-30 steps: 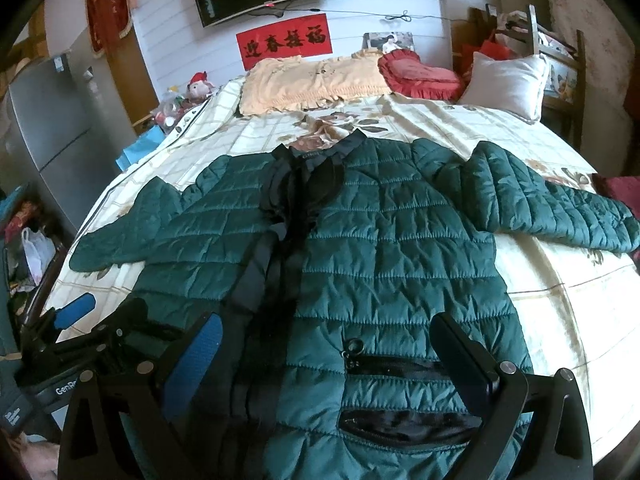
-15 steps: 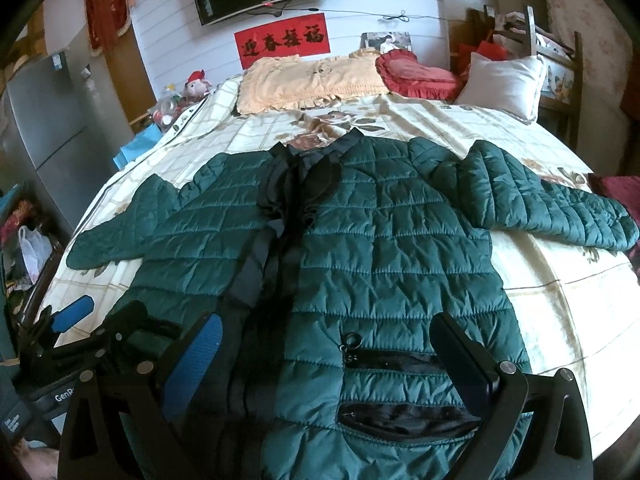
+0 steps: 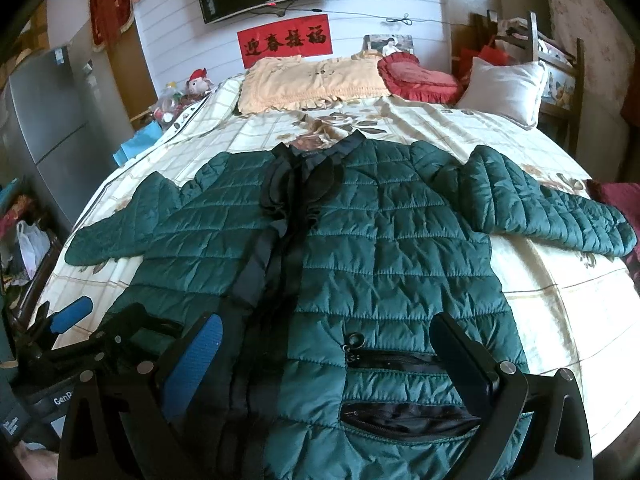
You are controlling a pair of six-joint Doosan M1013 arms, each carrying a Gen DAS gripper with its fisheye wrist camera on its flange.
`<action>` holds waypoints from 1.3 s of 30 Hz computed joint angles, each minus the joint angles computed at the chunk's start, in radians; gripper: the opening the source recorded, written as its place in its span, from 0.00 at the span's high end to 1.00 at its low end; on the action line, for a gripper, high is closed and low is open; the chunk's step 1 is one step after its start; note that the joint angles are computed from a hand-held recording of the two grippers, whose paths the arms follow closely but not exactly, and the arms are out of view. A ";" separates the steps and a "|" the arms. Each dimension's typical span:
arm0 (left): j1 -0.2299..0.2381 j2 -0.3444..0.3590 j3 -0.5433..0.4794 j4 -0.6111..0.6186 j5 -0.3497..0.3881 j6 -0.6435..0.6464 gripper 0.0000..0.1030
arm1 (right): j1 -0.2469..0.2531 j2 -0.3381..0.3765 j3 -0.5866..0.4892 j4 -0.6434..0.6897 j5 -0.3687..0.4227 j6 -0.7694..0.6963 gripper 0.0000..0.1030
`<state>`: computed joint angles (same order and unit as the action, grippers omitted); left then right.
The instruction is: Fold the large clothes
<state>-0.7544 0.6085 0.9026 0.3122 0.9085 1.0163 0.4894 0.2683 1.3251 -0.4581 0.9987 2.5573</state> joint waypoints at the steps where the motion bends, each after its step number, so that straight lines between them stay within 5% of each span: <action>1: 0.000 -0.001 0.001 0.000 -0.001 -0.001 0.00 | 0.000 0.000 0.001 0.005 -0.004 0.000 0.00; 9: 0.000 0.001 -0.002 0.000 0.001 0.001 0.00 | 0.001 0.001 -0.001 0.002 -0.005 0.002 0.00; 14: -0.001 0.001 -0.001 0.003 0.003 0.001 0.00 | 0.006 -0.008 0.031 -0.058 -0.075 0.053 0.00; 39: 0.010 0.023 -0.034 0.013 0.024 -0.003 0.00 | 0.005 0.014 0.021 -0.095 -0.080 0.067 0.00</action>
